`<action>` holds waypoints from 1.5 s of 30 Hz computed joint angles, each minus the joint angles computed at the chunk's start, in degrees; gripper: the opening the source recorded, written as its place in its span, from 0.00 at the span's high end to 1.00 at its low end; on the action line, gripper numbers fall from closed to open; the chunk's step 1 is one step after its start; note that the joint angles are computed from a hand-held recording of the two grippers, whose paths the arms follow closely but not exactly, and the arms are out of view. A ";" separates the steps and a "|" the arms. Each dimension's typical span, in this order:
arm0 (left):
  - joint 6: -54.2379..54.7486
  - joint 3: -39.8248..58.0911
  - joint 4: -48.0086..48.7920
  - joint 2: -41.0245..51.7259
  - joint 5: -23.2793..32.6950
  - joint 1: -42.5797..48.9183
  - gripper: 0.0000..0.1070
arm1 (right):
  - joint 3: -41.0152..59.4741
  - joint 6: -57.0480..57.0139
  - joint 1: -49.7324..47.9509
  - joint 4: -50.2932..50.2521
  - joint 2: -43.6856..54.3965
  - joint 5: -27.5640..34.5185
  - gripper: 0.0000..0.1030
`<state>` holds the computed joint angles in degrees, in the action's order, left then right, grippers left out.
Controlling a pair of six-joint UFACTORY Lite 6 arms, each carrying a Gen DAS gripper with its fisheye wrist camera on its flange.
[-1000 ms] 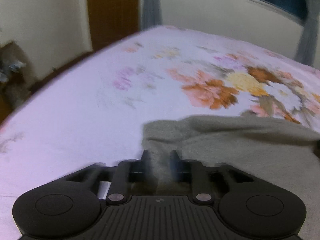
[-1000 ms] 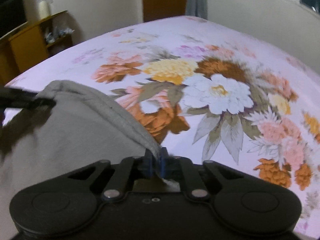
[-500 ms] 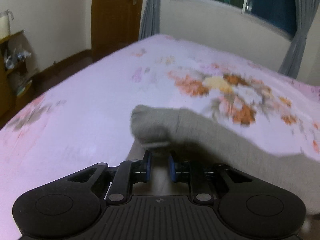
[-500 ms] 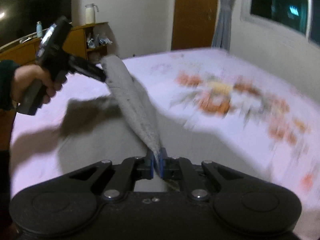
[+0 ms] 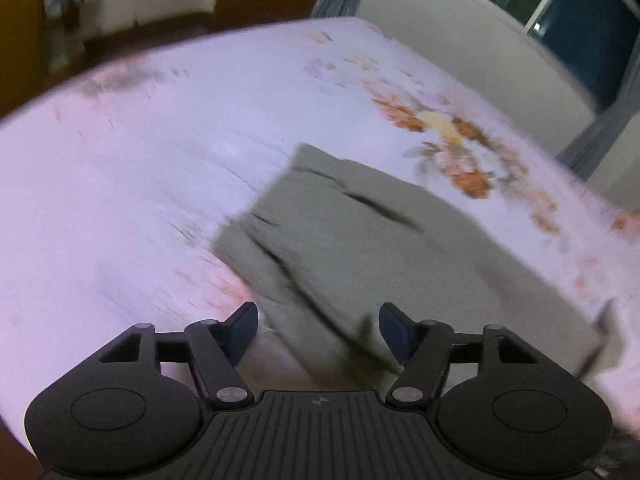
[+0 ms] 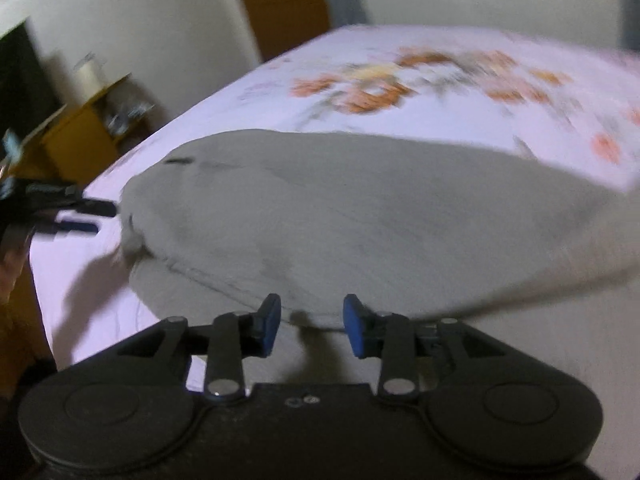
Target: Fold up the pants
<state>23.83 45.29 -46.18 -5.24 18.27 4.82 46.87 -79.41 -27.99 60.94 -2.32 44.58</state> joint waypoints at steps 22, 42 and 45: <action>33.82 7.67 -46.46 18.65 -4.25 -3.90 0.90 | 4.33 15.61 -3.31 7.51 12.14 0.11 0.93; 38.58 -4.34 -43.12 5.85 -6.95 -0.20 0.77 | -6.55 9.23 -3.40 0.79 -4.69 2.20 0.76; 33.24 -8.25 -36.67 -1.59 -9.41 -2.73 0.76 | -5.35 10.62 -8.72 -2.87 -6.98 4.44 0.72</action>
